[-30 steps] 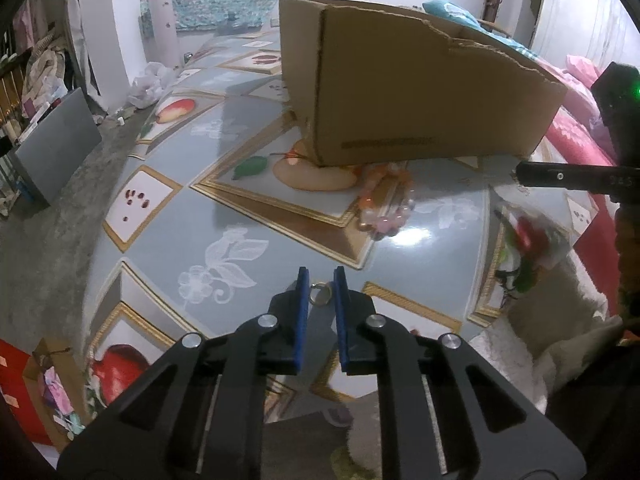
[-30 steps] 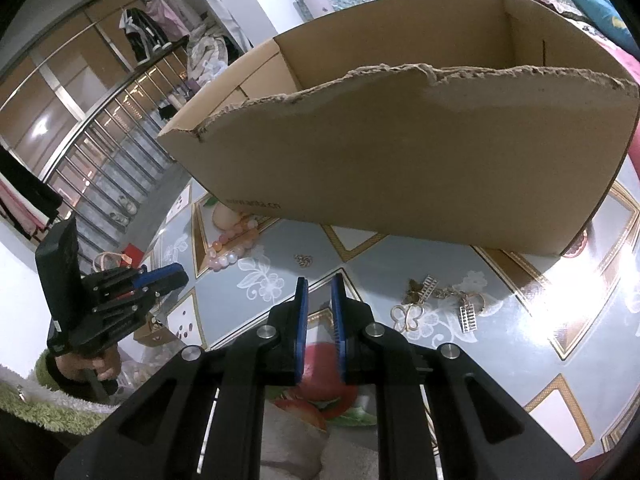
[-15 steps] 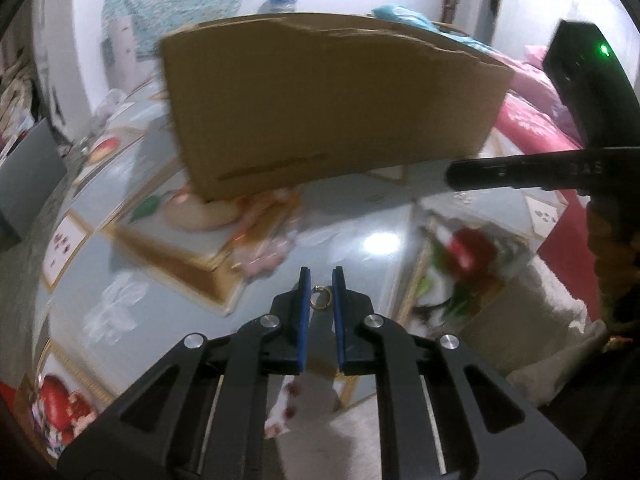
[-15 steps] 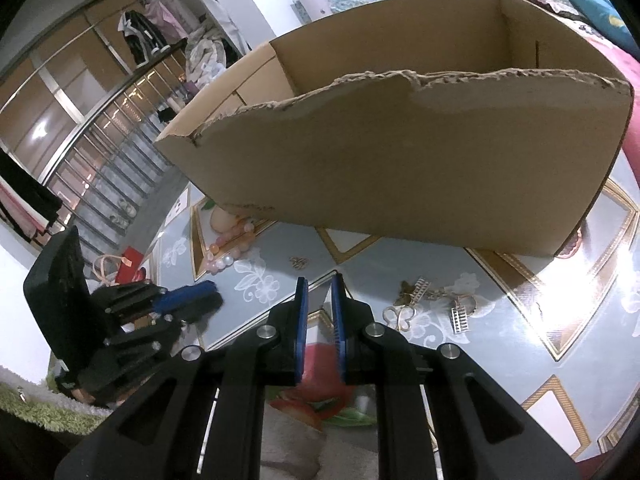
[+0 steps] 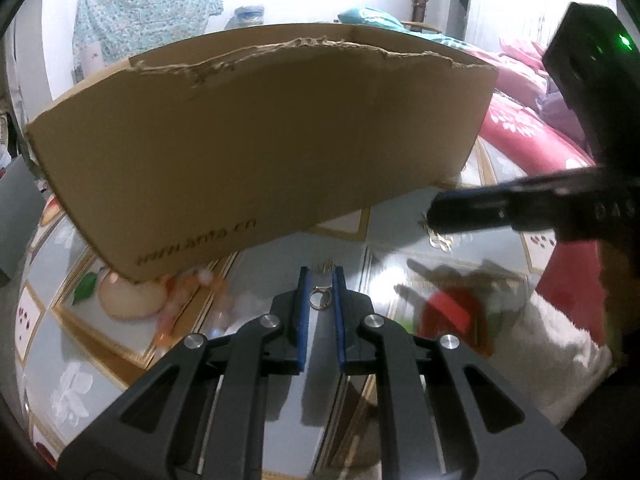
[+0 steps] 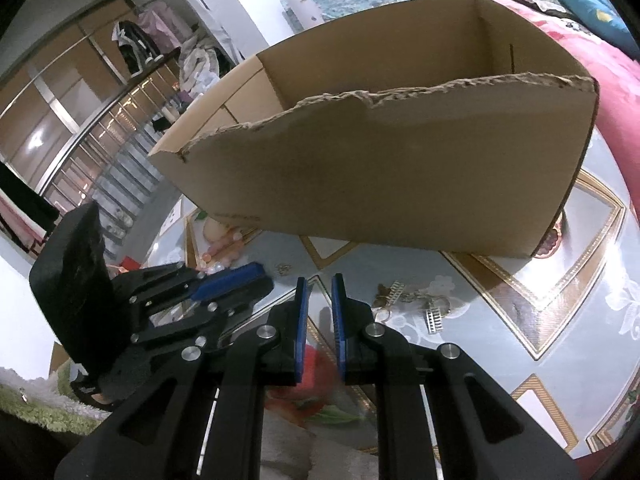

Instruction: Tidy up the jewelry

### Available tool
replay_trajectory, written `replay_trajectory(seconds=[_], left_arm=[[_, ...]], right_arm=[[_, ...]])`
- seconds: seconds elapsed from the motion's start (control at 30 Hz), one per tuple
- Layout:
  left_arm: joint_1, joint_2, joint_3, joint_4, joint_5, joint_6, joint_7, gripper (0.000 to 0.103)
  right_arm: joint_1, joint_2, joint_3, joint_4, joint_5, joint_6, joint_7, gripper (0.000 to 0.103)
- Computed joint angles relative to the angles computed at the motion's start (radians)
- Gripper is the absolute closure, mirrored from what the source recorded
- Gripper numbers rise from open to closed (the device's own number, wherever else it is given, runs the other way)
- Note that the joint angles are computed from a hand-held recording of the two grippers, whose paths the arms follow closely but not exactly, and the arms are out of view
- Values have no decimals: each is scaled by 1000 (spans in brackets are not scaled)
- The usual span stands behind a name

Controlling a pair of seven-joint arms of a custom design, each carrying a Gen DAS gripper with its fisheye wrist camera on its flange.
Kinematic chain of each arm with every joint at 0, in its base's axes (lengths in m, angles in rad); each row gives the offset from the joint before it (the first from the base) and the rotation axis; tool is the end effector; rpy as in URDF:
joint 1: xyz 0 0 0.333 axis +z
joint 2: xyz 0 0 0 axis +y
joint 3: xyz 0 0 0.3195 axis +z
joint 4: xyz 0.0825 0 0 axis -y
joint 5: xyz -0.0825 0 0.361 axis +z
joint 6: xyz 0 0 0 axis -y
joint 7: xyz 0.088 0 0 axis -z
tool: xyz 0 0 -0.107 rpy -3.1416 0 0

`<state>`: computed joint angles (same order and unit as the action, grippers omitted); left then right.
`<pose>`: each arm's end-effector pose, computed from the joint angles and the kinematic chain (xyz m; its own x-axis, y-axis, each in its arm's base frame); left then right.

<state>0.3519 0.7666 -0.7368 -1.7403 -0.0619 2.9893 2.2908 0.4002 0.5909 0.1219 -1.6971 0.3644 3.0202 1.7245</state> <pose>0.6804 -0.1630 0.3127 -0.6809 -0.7303 0.0549 -0.5469 0.4571 -0.7014 0.6329 0.3152 0.3534 0.1092 -0.9012 -0.4195 -0.8291 0.1502 -0.5385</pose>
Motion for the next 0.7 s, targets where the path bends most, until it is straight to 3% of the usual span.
replay_trajectory(seconds=[0.3, 0.7], left_arm=[[28, -23, -16, -13, -39, -28, 26, 91], [-31, -69, 54, -13, -64, -88, 107, 84]], right_arm=[[-17, 4, 16, -2, 17, 1, -5, 91], [-28, 18, 29, 17, 40, -6, -29, 91]])
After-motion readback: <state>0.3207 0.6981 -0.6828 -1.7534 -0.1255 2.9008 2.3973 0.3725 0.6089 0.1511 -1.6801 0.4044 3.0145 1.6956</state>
